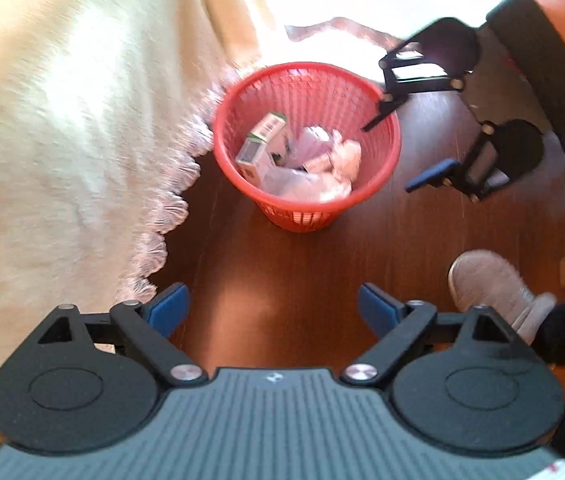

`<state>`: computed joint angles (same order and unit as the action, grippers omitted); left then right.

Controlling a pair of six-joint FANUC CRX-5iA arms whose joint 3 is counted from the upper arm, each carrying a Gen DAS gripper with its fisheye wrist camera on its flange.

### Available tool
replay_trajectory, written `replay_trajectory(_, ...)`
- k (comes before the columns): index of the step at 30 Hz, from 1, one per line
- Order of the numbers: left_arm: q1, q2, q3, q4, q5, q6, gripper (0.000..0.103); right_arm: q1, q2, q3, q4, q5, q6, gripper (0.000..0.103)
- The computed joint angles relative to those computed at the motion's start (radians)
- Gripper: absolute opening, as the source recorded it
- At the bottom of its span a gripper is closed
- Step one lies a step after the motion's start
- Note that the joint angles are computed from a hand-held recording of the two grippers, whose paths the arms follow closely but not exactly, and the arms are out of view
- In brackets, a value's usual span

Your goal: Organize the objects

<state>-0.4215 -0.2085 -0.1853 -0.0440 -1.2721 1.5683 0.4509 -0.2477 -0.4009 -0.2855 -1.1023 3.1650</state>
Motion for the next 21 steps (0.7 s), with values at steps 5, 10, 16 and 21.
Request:
replay_trajectory(5, -0.098, 0.023, 0.214, -0.091, -0.179, 0.341, 0.1, 0.027, -0.028, 0.166, 0.075, -0.217, -0.527, 0.06)
replay_trajectory(10, -0.203, 0.093, 0.5, -0.181, -0.415, 0.629, 0.102, 0.005, -0.034, 0.381, 0.088, -0.432, -0.928, 0.064)
replay_trajectory(16, -0.308, 0.19, 0.834, -0.298, -0.657, 0.783, 0.102, -0.003, -0.031, 0.627, 0.093, -0.627, -1.171, 0.066)
replay_trajectory(21, -0.402, 0.292, 1.146, -0.422, -0.87, 0.869, 0.102, 0.034, -0.04, 0.787, 0.131, -0.723, -1.37, 0.066)
